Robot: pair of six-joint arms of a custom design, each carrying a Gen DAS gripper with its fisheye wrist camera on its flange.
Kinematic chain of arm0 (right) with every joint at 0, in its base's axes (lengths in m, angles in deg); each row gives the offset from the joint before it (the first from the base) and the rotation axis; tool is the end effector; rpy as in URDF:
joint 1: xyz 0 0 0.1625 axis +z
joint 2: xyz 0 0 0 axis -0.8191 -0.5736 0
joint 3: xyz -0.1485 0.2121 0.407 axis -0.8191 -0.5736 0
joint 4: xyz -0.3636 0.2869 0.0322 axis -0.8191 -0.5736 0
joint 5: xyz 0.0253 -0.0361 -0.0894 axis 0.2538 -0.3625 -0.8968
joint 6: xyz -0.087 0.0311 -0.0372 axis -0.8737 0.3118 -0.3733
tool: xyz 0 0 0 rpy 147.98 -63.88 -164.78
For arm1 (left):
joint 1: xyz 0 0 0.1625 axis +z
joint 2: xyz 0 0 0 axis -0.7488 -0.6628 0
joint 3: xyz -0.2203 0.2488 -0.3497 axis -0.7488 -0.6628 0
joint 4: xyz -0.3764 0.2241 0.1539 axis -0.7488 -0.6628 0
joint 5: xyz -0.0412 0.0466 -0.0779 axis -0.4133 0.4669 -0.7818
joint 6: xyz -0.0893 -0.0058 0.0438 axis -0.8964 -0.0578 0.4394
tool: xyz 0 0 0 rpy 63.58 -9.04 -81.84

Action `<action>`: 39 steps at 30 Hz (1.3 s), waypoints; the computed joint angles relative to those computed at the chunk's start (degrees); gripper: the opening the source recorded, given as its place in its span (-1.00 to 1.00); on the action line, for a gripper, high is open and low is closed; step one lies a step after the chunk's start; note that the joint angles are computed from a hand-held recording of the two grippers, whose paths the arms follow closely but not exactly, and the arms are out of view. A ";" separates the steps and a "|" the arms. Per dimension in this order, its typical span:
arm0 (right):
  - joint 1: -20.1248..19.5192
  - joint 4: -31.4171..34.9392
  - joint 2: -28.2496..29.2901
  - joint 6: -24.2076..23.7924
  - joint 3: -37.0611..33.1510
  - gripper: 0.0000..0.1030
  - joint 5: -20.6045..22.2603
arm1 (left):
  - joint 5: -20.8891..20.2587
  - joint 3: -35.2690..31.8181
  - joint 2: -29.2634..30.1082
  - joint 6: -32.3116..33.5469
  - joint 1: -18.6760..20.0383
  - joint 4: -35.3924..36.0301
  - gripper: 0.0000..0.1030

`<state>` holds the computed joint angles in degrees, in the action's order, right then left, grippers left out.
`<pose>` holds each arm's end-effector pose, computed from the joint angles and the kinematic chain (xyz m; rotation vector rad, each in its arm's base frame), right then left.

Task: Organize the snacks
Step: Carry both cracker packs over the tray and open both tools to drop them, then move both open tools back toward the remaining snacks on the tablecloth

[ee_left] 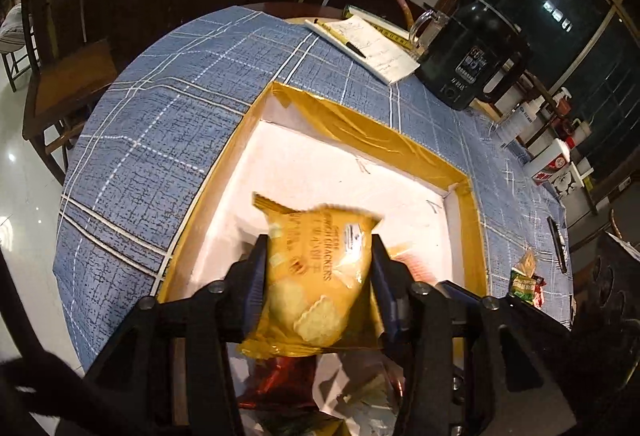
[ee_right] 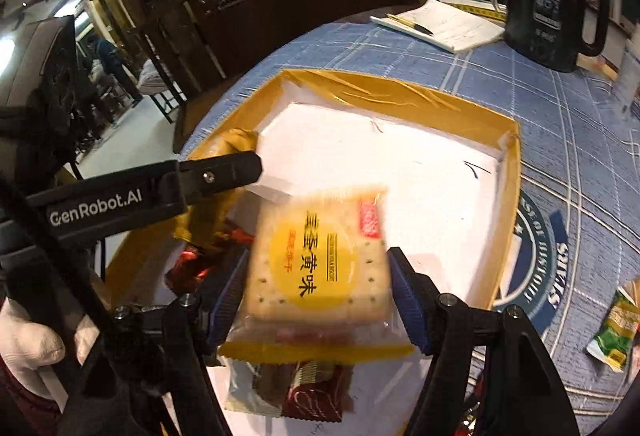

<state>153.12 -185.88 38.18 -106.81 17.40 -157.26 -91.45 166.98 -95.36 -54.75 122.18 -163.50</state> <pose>0.2358 -0.8279 -0.0964 1.2933 -2.5857 0.2562 -0.0079 -0.7453 0.1881 -0.3246 2.3819 -1.1000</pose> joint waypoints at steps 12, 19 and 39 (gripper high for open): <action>-6.36 -12.62 -15.18 4.23 12.47 0.39 6.04 | -5.01 7.85 -3.31 -5.19 -3.56 -7.28 0.54; -12.94 -13.57 -18.32 10.37 13.93 0.39 0.62 | 0.12 11.39 0.56 1.34 -10.25 -17.28 0.54; -9.74 -7.40 -8.14 8.15 1.07 0.06 -1.10 | 5.72 7.38 9.29 -3.35 -14.52 -15.20 0.51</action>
